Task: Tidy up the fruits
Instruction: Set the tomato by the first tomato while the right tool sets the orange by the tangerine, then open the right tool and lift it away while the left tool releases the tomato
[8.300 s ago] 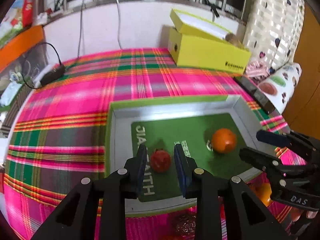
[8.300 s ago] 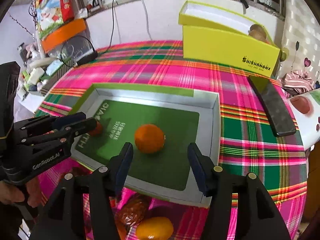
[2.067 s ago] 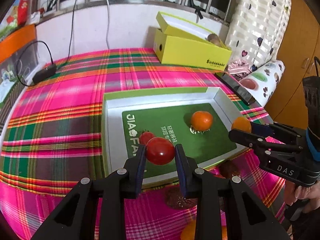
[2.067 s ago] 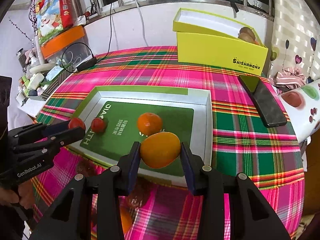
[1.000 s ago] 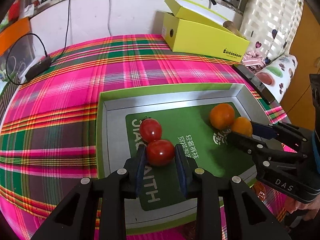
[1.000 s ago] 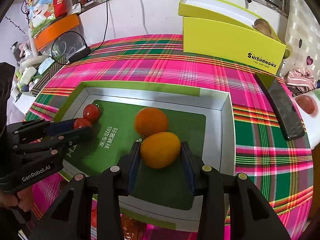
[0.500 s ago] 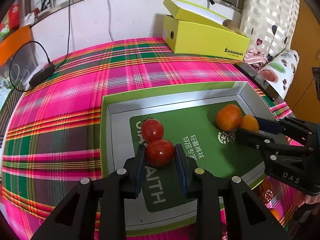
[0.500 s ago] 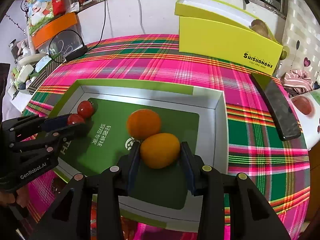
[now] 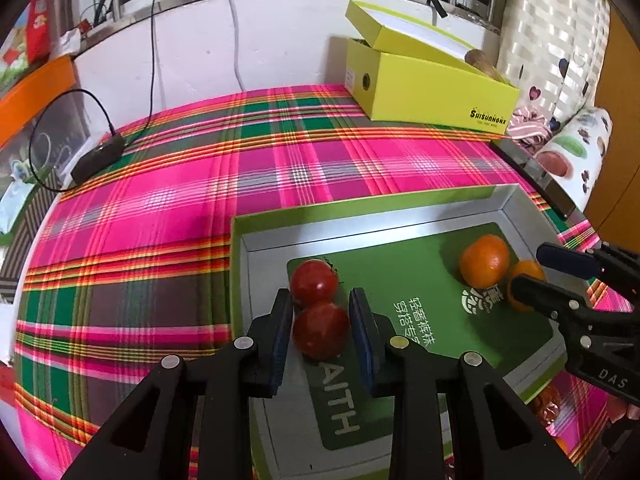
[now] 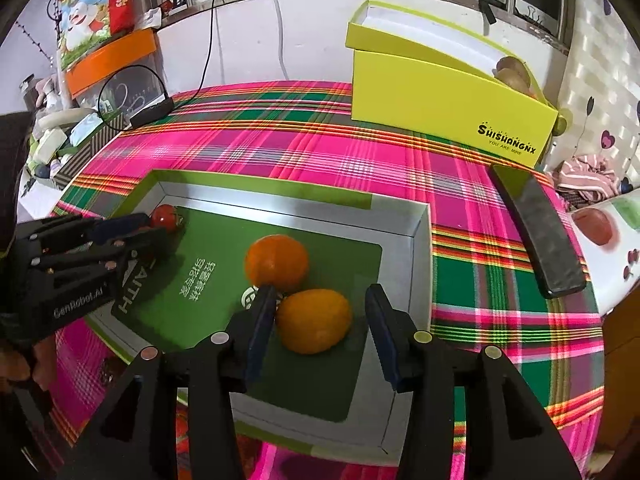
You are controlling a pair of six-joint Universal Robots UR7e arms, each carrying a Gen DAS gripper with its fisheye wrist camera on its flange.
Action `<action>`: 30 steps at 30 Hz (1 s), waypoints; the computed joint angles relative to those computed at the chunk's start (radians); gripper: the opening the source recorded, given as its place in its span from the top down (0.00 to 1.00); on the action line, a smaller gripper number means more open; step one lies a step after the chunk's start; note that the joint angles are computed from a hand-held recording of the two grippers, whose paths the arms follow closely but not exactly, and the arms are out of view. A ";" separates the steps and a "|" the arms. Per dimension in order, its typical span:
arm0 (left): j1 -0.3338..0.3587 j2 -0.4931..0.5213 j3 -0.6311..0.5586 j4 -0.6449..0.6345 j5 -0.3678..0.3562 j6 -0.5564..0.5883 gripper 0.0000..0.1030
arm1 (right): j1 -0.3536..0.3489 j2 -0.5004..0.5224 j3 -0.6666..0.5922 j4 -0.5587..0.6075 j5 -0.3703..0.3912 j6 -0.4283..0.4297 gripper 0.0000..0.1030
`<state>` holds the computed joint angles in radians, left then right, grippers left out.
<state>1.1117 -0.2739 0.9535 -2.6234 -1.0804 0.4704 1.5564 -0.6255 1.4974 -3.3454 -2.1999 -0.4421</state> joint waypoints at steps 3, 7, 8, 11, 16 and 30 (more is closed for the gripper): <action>0.000 -0.032 0.048 -0.024 -0.026 -0.001 0.62 | 0.005 -0.015 0.034 -0.014 0.010 -0.006 0.54; -0.004 -0.078 0.121 -0.060 -0.049 0.000 0.62 | 0.007 -0.037 0.074 0.004 0.018 0.029 0.54; -0.005 -0.089 0.140 -0.071 -0.051 0.002 0.62 | 0.008 -0.042 0.082 0.012 0.019 0.034 0.54; -0.005 -0.114 0.174 -0.071 -0.063 -0.010 0.62 | 0.012 -0.045 0.090 0.024 0.005 0.037 0.55; -0.004 -0.122 0.189 -0.042 -0.059 -0.014 0.63 | 0.004 -0.035 0.064 0.072 -0.004 0.063 0.83; 0.003 -0.011 0.005 0.062 -0.004 -0.027 0.66 | -0.010 -0.006 -0.043 0.130 0.043 0.072 0.84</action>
<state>1.1143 -0.2852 0.9582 -2.5619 -1.0844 0.4436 1.5465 -0.6317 1.4544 -3.2156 -2.1573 -0.3696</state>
